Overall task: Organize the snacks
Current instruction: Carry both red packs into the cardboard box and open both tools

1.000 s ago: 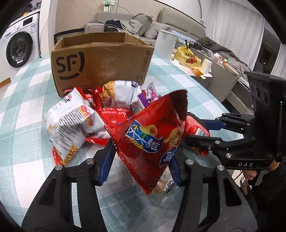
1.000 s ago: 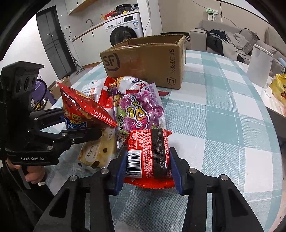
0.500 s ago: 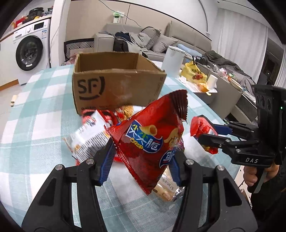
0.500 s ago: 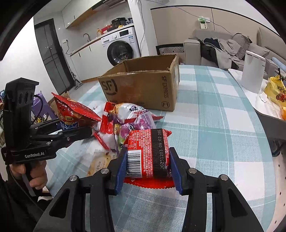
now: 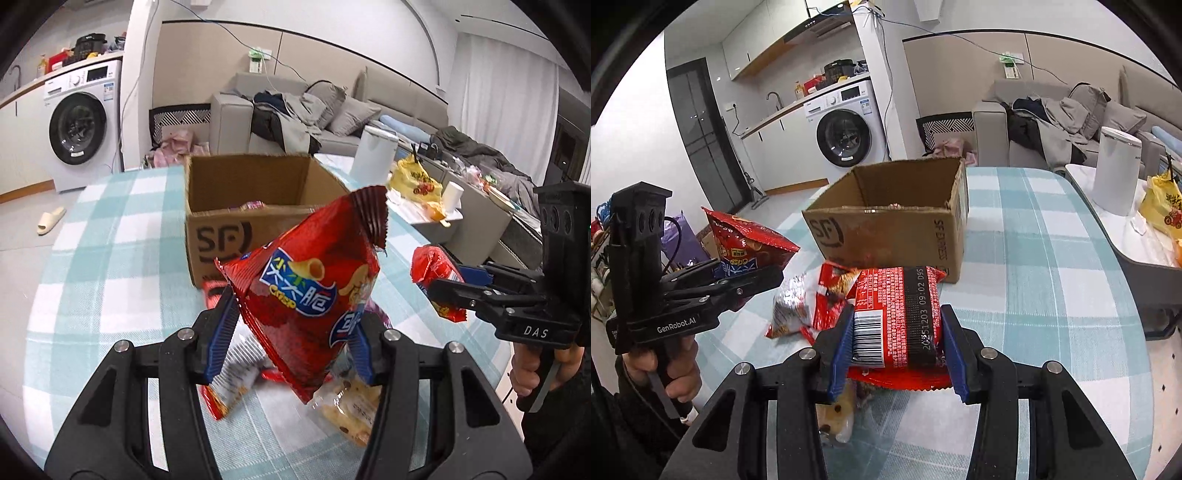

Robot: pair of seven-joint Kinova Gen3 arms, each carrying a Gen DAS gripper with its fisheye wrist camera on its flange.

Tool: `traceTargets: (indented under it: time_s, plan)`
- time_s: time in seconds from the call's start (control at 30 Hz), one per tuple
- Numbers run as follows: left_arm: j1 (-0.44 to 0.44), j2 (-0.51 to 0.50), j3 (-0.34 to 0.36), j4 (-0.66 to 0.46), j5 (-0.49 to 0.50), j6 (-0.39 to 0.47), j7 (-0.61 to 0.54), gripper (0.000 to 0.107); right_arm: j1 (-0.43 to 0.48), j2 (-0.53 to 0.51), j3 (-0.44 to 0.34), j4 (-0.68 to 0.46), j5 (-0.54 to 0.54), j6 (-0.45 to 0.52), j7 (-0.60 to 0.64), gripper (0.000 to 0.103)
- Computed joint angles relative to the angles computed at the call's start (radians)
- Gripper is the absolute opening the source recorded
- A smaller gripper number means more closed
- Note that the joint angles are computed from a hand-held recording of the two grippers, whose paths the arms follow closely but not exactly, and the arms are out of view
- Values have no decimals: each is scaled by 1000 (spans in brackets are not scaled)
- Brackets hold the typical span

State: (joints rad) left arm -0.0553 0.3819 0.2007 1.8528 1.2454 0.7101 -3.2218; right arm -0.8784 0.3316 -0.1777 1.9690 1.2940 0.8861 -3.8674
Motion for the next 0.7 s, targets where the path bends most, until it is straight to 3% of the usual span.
traceTargets:
  time_s: [0.7]
  plan:
    - [31, 30, 40, -163, -73, -91, 182, 52, 88, -16, 37, -88, 25, -48, 121, 45]
